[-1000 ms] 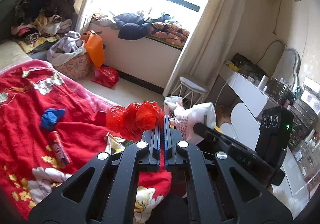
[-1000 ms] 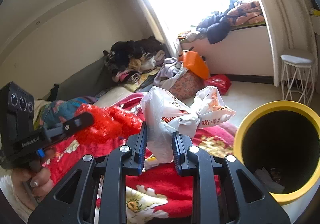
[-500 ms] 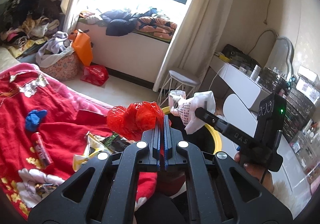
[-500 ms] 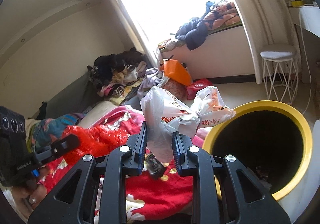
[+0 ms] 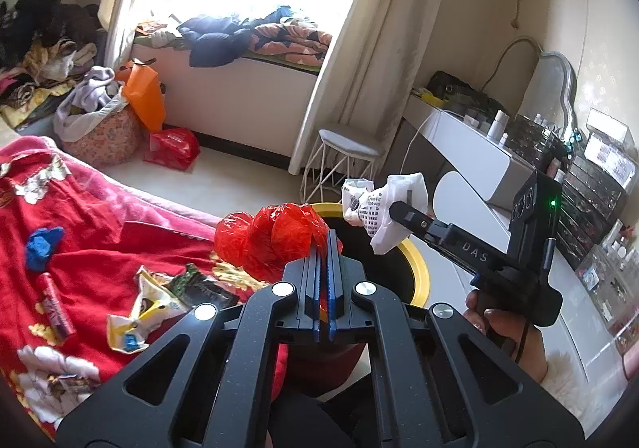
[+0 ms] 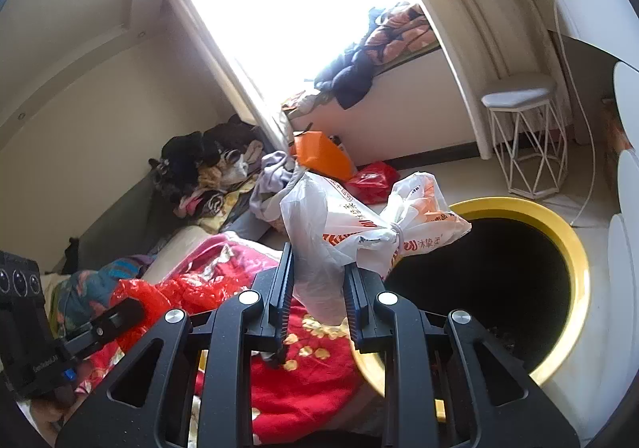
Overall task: Collect trash
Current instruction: 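Carry the red bag in the left tool while the right tool carries the white bag over the bin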
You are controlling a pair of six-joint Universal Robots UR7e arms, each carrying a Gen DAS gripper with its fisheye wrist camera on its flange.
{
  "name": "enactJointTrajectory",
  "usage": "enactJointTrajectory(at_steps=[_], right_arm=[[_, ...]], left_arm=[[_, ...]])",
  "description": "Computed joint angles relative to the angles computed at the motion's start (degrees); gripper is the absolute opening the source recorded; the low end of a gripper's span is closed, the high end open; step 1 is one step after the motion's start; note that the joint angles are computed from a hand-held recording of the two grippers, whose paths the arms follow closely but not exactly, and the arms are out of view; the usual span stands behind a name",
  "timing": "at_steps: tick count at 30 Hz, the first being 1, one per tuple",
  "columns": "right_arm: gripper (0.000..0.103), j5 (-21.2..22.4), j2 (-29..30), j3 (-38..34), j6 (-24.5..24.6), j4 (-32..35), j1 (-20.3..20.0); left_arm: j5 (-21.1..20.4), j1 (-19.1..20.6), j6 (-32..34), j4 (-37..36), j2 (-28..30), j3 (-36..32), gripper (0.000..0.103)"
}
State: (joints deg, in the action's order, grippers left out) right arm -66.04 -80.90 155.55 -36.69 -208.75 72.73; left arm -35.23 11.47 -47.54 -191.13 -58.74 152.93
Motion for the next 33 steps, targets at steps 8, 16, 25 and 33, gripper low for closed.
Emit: enactJointTrajectory(at_steps=[8, 16, 25, 33], right_arm=[[0.022, 0.41, -1.71, -0.08, 0.96, 0.44, -3.04], [0.022, 0.51, -2.57, -0.07, 1.38, 1.26, -5.54], [0.022, 0.03, -2.90, -0.89, 2.41, 2.97, -7.15], [0.022, -0.72, -3.34, -2.21, 1.65, 7.55, -8.23]], left_arm=[[-1.73, 2.09, 4.29, -4.22, 4.55, -2.87, 0.001], [-3.73, 3.98, 7.47, -6.74, 7.75, -5.29, 0.001], [-6.23, 6.56, 11.17, -8.62, 11.21, -8.28, 0.001], [-9.31, 10.60, 14.20, -7.75, 13.93, -12.23, 0.001]])
